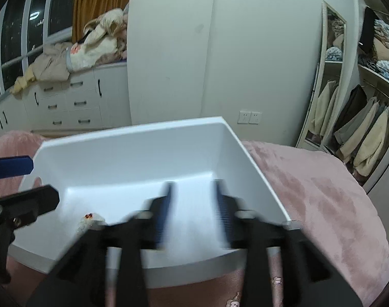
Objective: Organize jewelry
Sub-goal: 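Carry both held items over the white box and open both grippers inside it, then withdraw both open grippers from the box back toward the bed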
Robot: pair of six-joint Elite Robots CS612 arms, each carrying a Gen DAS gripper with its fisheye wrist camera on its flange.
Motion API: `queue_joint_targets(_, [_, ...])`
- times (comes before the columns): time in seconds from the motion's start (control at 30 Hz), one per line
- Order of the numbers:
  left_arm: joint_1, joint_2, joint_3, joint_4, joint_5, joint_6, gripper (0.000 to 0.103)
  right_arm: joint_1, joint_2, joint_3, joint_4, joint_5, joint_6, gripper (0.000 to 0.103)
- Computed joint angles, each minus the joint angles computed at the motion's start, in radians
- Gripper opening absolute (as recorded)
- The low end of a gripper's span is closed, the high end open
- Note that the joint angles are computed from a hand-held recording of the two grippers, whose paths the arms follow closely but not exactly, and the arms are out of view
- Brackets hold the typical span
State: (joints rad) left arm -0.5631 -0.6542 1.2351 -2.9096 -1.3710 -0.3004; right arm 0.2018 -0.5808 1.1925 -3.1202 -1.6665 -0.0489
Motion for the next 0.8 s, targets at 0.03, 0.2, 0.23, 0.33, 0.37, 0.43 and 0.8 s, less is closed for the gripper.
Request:
queue_joint_targets(0.03, [0.001,-0.003,0.005,-0.008,-0.008,0.000,0.074,-0.002,-0.003,0.007,-0.015,0.002,0.006,0.061])
queue_joint_targets(0.2, [-0.001,-0.018,0.031,-0.051,-0.014,-0.011,0.092,-0.008,-0.027,0.052,-0.093,-0.026,0.054,0.098])
queue_joint_targets(0.23, [-0.002,-0.021,0.035,-0.057,-0.016,-0.008,0.092,-0.011,-0.035,0.062,-0.090,-0.024,0.060,0.098])
queue_joint_targets(0.33, [-0.011,-0.027,0.042,-0.059,-0.009,0.012,0.092,-0.017,-0.056,0.093,-0.090,-0.039,0.055,0.098])
queue_joint_targets(0.37, [-0.016,-0.029,0.044,-0.060,0.000,0.021,0.092,-0.020,-0.065,0.107,-0.097,-0.040,0.052,0.098])
queue_joint_targets(0.43, [-0.025,-0.036,0.053,-0.072,-0.001,0.033,0.093,-0.028,-0.083,0.142,-0.111,-0.040,0.053,0.098])
queue_joint_targets(0.8, [-0.063,-0.067,0.126,-0.141,-0.039,-0.092,0.093,-0.088,-0.224,0.461,-0.299,0.122,-0.063,0.097])
